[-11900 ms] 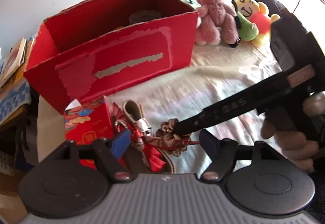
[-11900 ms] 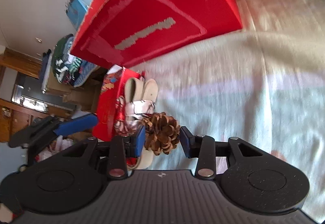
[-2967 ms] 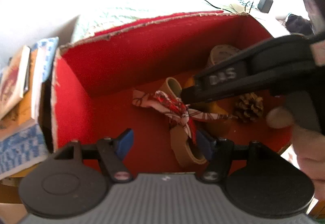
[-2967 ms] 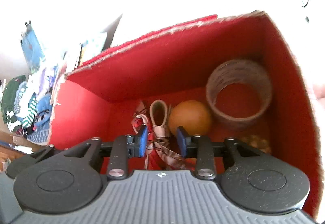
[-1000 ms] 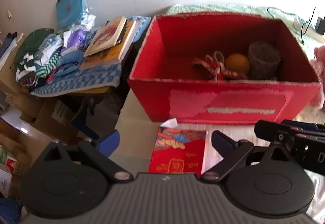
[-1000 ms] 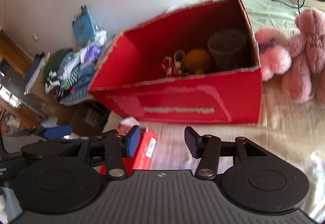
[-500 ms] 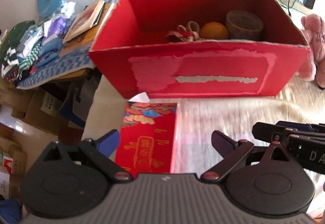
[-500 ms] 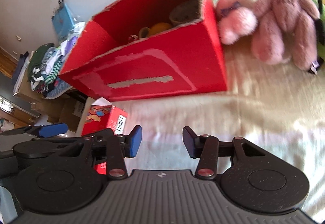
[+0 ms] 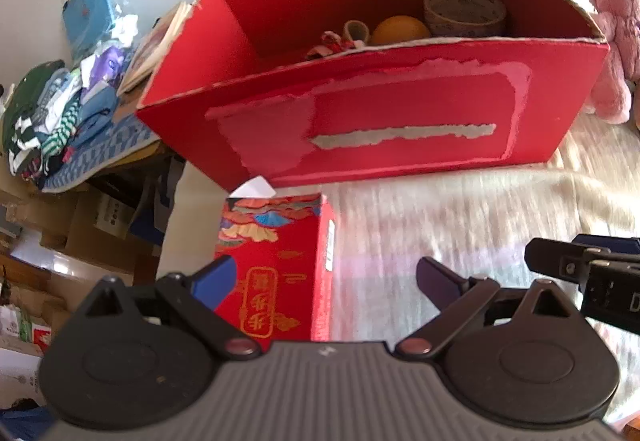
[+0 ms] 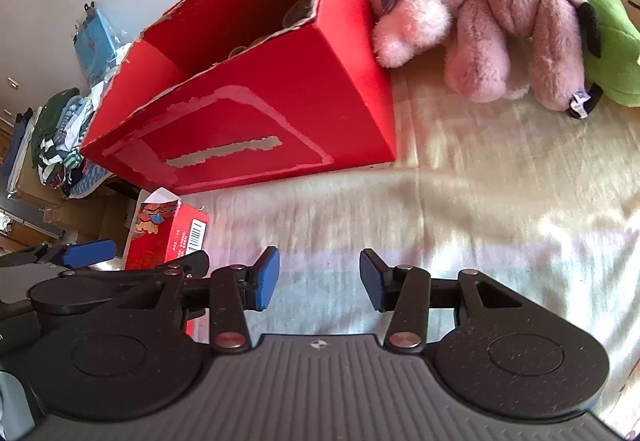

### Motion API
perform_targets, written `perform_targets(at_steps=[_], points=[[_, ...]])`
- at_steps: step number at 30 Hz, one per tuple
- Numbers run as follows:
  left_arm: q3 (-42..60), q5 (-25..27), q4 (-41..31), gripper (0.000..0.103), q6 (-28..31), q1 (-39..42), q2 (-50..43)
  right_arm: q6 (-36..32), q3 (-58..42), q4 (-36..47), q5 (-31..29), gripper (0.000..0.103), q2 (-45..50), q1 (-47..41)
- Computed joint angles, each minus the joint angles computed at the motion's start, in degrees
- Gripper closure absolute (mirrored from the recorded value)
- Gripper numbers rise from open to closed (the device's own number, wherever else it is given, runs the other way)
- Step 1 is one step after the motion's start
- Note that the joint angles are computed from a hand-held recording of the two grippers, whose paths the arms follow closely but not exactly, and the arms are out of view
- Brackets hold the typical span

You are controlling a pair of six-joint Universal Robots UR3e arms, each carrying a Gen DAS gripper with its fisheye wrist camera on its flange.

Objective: Organize objects
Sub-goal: 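Withdraw the open right gripper up out of the red box, then move the right gripper toward the red printed carton beside the box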

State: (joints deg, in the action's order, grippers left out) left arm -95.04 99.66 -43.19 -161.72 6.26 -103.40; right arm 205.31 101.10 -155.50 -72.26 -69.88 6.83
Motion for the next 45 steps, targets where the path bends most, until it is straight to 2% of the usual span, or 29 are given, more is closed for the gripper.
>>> perform_targets(at_steps=[12,19,23,30,33,45], points=[[1.4,-2.8,-1.9,0.006,-2.1,-1.5,-1.2,-0.8,3.7,-0.5,1.2,0.054,-2.4,-3.2],[0.3,-1.6,-0.7,0.006,-4.8,-2.4,-1.0,-1.8,5.2,-0.8,2.0,0.054,-3.7,-4.2],[-0.7,2.1,1.6,0.006,-6.5,-4.0,-1.1,-2.6,5.8,-0.8,2.9,0.054,-4.1,-4.4],[-1.0,1.7,-1.5,0.006,-5.9,-3.4,-0.1,-2.7,4.4,0.1,3.1,0.054,-3.3,-3.3],[-1.8,1.6,-0.6,0.005,-5.1,-3.1,0.4,-2.4,3.4,0.5,2.1,0.054,-3.1,-2.4],[0.4,-4.0,-5.4,0.0,-0.8,0.9,1.4,4.5,-3.0,2.6,-4.3,0.054,-0.2,2.8]])
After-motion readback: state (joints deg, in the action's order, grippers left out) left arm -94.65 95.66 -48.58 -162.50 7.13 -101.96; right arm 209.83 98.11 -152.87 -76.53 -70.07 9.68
